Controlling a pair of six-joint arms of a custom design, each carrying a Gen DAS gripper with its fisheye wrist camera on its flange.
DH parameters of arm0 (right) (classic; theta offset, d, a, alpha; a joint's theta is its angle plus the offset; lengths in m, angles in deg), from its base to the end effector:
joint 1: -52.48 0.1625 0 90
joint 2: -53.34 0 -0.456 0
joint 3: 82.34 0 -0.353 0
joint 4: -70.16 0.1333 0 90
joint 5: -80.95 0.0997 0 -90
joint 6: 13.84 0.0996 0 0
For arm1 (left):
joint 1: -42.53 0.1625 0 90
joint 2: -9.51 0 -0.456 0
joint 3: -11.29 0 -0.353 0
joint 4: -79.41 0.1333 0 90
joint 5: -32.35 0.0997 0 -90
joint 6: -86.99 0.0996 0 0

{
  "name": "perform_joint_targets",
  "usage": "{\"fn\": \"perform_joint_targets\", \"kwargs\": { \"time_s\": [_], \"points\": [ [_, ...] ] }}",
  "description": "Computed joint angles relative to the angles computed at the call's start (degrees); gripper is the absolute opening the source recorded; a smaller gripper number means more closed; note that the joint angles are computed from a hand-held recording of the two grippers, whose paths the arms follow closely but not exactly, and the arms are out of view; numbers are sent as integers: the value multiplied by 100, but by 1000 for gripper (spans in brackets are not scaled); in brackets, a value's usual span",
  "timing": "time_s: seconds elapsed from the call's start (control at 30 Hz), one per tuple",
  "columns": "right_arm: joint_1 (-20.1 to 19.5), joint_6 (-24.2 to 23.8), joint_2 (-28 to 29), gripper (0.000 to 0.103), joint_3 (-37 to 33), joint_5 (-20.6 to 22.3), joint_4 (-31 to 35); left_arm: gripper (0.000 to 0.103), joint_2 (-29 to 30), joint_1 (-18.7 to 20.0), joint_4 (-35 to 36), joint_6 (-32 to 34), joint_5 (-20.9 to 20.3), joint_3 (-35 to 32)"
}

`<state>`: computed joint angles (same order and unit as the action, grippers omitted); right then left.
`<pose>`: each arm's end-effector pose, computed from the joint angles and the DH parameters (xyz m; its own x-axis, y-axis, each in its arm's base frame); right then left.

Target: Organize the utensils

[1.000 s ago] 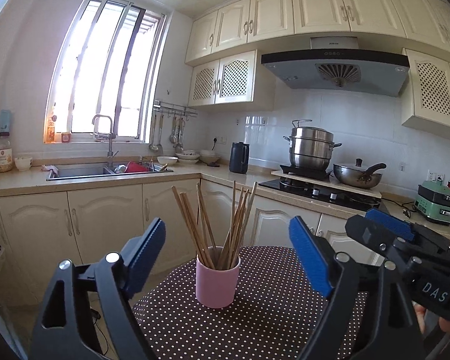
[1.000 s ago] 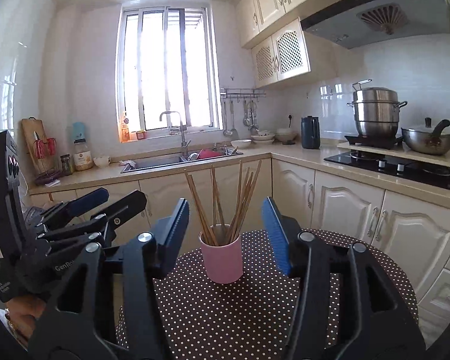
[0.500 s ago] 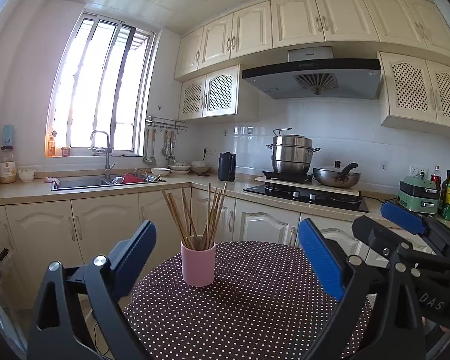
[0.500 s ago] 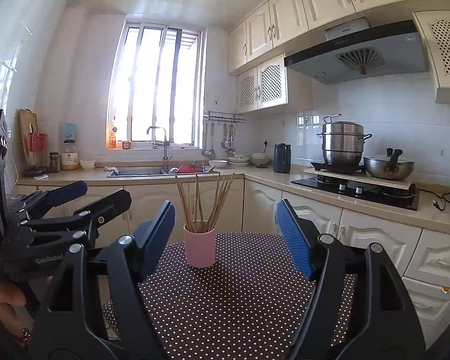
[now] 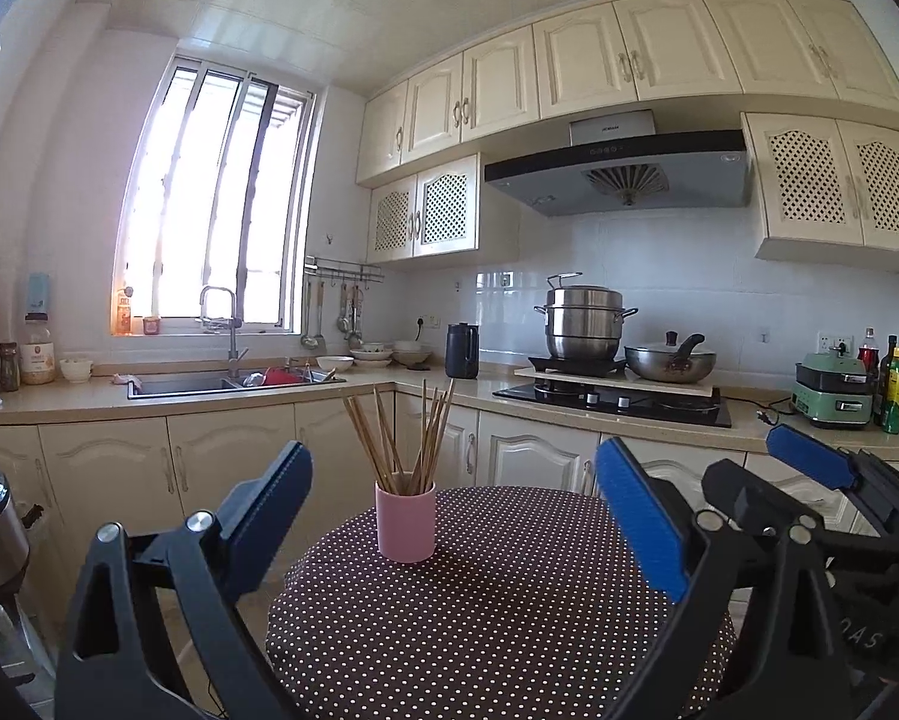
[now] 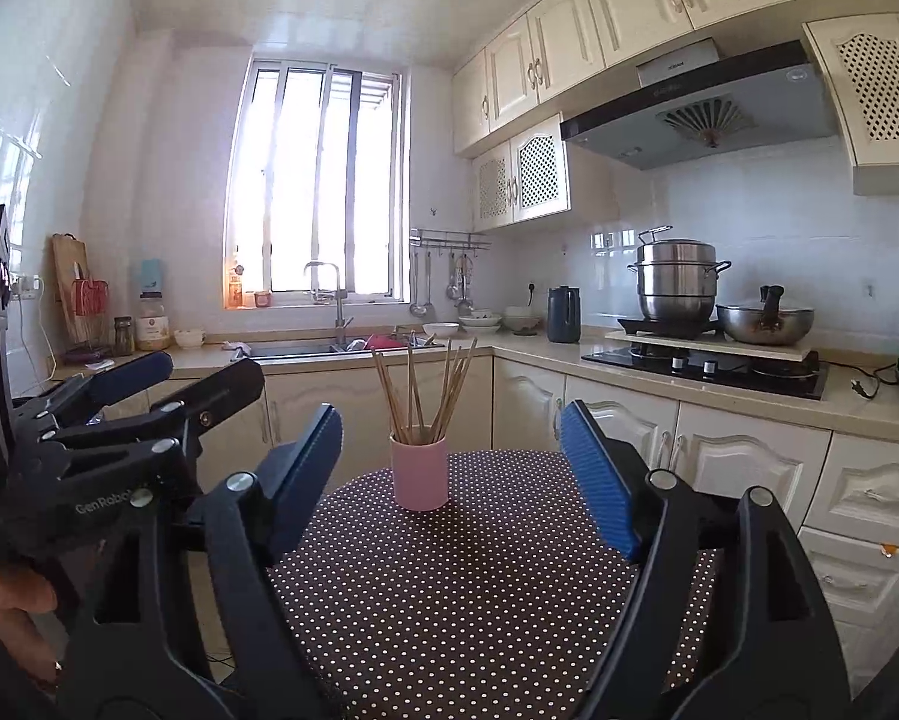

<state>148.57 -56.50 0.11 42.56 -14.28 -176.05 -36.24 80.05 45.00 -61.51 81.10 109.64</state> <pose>0.1757 -0.4762 0.2825 -0.7284 -0.0755 0.6810 -0.6850 0.0591 -0.7262 -0.3330 -0.5066 0.0906 -0.6847 0.2825 -0.6719 0.7099 0.0499 -0.7025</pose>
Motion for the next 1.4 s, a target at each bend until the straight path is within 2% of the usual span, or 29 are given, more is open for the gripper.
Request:
{"fn": "perform_joint_targets", "kwargs": {
  "time_s": [0.27,0.57,1.4],
  "points": [
    [221,-261,-5,81,97,-274,-541,94,-176,-207,-343,280,-145,290],
    [282,-160,-85,90,252,-380,-772,94,-314,-375,-714,568,-154,582],
    [338,-236,-59,91,301,-481,-922,94,-316,-459,-1012,718,-216,732]
  ]
}}
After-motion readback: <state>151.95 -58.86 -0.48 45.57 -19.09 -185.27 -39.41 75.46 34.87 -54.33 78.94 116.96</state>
